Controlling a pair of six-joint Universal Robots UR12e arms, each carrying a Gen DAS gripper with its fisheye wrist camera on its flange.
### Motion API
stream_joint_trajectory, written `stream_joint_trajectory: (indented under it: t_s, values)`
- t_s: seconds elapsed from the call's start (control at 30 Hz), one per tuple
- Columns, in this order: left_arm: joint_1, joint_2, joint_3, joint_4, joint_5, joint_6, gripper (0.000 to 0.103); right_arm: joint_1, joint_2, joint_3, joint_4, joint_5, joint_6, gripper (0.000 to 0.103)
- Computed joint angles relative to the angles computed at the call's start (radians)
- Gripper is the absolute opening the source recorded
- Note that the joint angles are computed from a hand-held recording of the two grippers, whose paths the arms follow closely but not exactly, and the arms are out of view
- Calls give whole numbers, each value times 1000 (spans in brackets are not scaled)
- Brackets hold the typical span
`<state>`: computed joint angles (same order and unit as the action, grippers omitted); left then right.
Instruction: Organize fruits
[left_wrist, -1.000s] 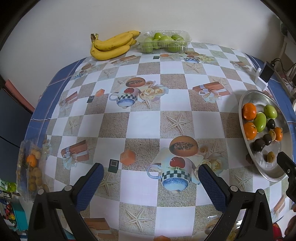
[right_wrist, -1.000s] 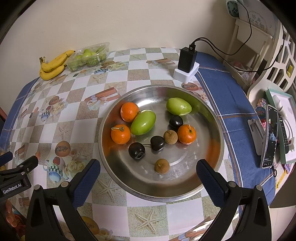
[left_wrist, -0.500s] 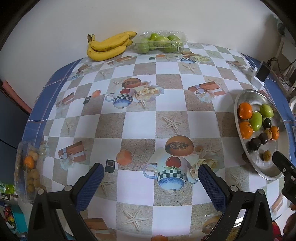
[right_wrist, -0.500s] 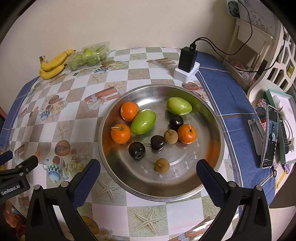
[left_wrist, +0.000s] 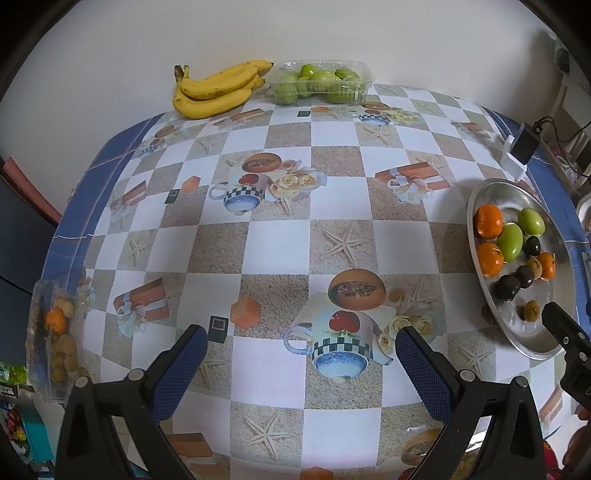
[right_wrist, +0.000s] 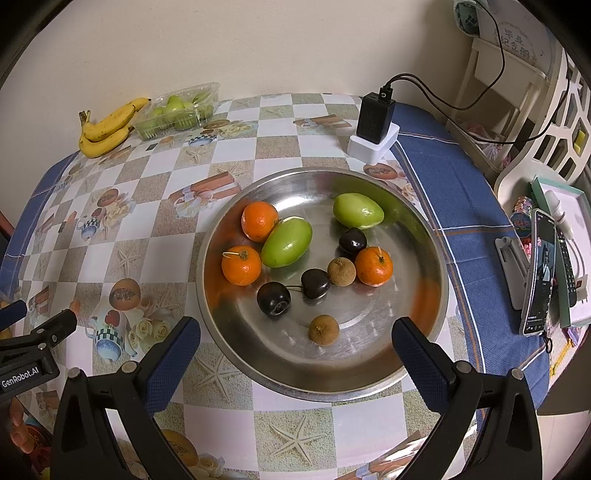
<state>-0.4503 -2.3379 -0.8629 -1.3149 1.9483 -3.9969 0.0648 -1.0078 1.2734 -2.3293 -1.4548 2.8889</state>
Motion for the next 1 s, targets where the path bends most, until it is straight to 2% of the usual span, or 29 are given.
stream_joint_trajectory:
  t_s: [1.0]
  values:
    - [-1, -1, 5, -38, 18, -32, 103, 0, 3, -4, 15, -3, -11, 103]
